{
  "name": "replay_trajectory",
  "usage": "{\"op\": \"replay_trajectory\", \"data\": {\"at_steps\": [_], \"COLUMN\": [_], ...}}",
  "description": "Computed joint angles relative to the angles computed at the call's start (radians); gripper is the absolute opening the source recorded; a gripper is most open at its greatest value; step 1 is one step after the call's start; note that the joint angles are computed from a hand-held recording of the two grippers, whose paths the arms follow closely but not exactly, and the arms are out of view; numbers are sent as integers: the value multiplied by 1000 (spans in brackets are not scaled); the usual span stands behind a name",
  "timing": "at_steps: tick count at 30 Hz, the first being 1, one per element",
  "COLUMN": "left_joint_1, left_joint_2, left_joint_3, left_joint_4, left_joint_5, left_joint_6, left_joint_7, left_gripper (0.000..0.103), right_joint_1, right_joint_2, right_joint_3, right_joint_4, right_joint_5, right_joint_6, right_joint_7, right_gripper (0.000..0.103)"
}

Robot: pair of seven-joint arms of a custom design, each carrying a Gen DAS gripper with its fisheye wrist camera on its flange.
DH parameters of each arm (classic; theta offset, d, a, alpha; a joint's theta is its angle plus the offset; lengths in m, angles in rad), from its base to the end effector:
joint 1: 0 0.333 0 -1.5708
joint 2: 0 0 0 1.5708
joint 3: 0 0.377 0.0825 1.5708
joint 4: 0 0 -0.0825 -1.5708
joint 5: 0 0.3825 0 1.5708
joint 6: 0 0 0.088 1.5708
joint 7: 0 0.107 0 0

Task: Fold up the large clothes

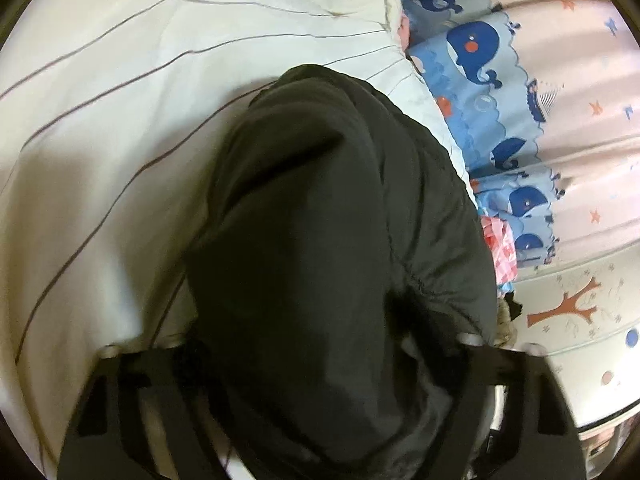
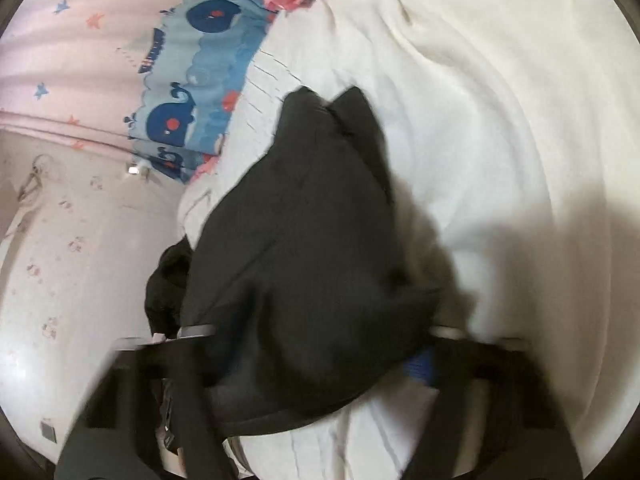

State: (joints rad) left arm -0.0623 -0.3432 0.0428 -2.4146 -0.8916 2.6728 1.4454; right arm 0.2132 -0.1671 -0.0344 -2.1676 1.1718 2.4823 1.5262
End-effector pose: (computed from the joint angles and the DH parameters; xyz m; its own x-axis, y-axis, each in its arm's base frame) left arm 0.4542 0.0167 0.5558 0.4423 -0.5360 0.7191 -0.6302 -0.7562 -0.1760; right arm 0.5198 0.0890 0.5778 -0.2732 -0.4721 -0.8381 -0.8167 0.5742 -0.0572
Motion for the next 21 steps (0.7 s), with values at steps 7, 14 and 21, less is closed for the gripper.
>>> {"op": "replay_trajectory", "data": {"at_steps": [7, 14, 21], "left_joint_1": [-43, -66, -15], "left_joint_2": [-71, -39, 26], "left_joint_3": [-21, 73, 36], "left_joint_4": [-22, -11, 18], "left_joint_5": [33, -31, -163], "left_joint_6": [146, -20, -39], "left_joint_7": [111, 33, 50], "left_gripper": [28, 51, 70], "right_joint_1": [31, 22, -110], "right_joint_2": [-107, -146, -246], "right_joint_3": [22, -61, 104], "right_joint_4": [-3, -129, -88], "right_joint_5": [-113, -115, -577], "right_joint_6": [65, -69, 165], "right_joint_7": [-49, 43, 281], "right_gripper": [18, 41, 50]}}
